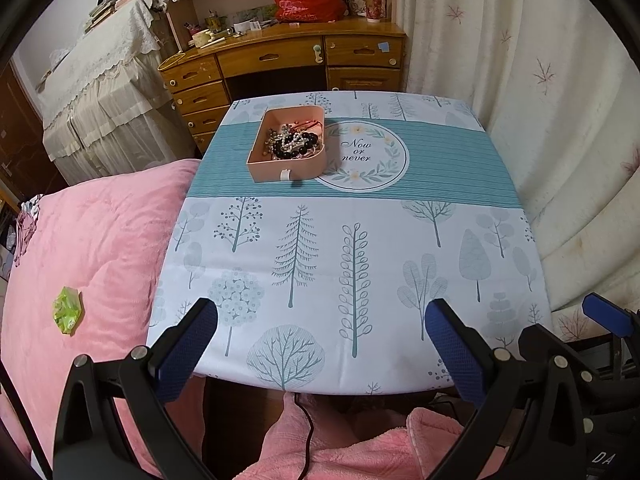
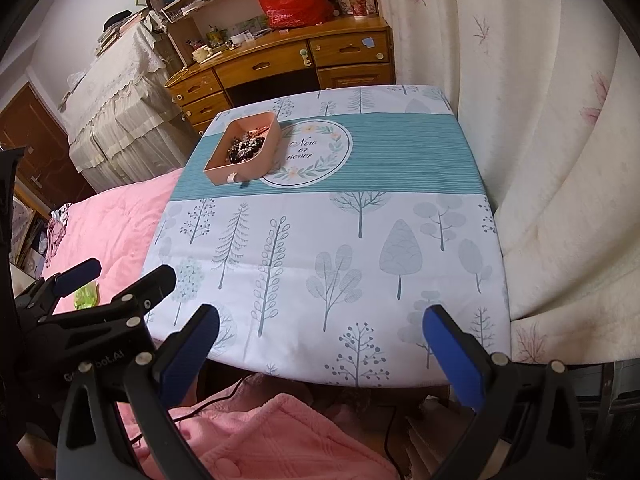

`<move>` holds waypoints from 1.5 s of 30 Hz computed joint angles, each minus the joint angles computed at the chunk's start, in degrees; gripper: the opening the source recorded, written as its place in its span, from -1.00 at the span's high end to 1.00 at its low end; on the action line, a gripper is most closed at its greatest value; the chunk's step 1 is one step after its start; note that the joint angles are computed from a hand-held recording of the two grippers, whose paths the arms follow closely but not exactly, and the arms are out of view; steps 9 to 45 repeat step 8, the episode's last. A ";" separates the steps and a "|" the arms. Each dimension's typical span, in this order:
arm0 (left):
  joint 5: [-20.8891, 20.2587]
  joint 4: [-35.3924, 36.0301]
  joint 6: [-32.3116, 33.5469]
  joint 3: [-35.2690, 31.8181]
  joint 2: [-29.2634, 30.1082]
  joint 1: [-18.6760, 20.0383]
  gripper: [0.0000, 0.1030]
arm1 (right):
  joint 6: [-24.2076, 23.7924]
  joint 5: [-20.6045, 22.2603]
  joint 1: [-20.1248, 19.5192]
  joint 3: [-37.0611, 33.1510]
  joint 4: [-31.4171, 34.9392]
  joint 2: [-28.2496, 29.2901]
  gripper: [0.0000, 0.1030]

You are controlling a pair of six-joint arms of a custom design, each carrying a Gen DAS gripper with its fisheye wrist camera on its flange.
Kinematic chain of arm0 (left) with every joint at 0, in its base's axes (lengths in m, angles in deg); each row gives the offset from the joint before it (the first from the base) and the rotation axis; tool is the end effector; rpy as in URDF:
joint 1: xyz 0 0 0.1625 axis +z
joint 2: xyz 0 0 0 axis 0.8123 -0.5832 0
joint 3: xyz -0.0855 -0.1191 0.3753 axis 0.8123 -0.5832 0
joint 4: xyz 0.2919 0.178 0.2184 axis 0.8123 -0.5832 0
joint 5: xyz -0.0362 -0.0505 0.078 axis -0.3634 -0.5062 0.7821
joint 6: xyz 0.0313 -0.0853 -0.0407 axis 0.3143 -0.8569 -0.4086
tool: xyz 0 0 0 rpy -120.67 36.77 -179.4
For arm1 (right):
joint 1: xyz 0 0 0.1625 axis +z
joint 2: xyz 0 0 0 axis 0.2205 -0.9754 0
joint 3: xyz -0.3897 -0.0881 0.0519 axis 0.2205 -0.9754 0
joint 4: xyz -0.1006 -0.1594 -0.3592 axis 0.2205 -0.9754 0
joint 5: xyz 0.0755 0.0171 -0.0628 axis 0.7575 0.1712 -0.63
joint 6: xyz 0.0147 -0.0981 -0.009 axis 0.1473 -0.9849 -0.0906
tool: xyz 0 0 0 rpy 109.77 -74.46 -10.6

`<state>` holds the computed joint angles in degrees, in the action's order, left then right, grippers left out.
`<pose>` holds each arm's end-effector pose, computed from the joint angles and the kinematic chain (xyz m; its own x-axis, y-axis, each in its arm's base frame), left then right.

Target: Organize jewelry

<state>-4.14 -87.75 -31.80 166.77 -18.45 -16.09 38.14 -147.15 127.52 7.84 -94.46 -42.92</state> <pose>-0.2590 -0.4633 0.4590 -0.6140 0.3533 -0.7058 0.5894 0.8000 -0.1122 0.5420 -0.3772 0.1734 -0.8028 0.2878 0.5222 -0.0879 0.8091 -0.5810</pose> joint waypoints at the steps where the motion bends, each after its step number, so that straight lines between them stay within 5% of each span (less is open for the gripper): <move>1: 0.04 0.03 0.10 -0.06 0.06 0.00 -0.99 | -0.08 -0.01 -0.03 0.07 -0.12 -0.03 -0.98; 45: 0.14 0.09 -0.08 -0.10 0.27 -0.11 -0.99 | 0.15 0.29 -0.40 0.51 -0.98 -0.50 -0.98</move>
